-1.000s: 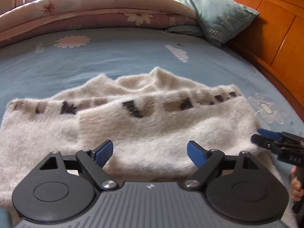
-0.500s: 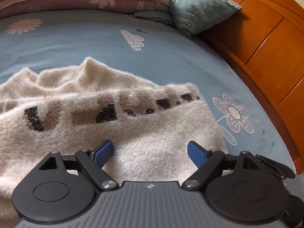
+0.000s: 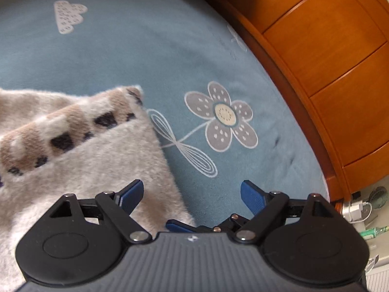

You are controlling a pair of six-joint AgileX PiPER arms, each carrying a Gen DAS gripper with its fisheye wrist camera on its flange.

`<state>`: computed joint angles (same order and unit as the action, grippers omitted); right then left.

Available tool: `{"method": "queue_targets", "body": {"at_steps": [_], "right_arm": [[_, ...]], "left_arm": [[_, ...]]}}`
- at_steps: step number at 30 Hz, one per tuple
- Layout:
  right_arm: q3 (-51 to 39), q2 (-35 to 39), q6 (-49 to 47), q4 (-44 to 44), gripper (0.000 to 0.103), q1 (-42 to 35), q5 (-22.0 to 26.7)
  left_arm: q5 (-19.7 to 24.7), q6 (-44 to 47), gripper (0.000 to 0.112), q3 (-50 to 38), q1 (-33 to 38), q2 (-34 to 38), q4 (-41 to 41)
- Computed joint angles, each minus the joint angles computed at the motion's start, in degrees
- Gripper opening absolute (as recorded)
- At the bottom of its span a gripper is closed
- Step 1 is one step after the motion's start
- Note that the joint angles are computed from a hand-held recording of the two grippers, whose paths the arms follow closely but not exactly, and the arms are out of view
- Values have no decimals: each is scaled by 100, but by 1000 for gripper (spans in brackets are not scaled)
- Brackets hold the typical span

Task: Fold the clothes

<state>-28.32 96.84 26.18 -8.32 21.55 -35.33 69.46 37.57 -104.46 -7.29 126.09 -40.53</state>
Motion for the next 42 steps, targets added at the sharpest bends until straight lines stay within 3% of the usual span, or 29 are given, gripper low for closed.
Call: {"method": "queue_targets", "body": {"at_steps": [11,20,22,27,33,36,42], "right_arm": [[-4,5,-197,268,73,153,28],[60,-30,-214,442,73,248,-4],[86,-47,-217,472,73,268,-17],[156,-121,42,289,73,208,-58],[177,-193,41,363,73,261,8],[103,-151,56,258,74,181,41],[79,-140,392,-91,75,23,-5]], "left_arm": [[-210,-1111,90,-1666,-387,1138,355],[-370,-1264,94,-2308,-278,1605,-65],[-330,-1420,93,-2274,-253,1543,-104],[-531,-600,94,-1371,-206,788,-411],[-799,-1139,94,-1897,-425,1297,-126],[-1021,-812,94,-1652,-241,1462,-670],[-697,-663,94,-1307,10,1104,-1003]]}}
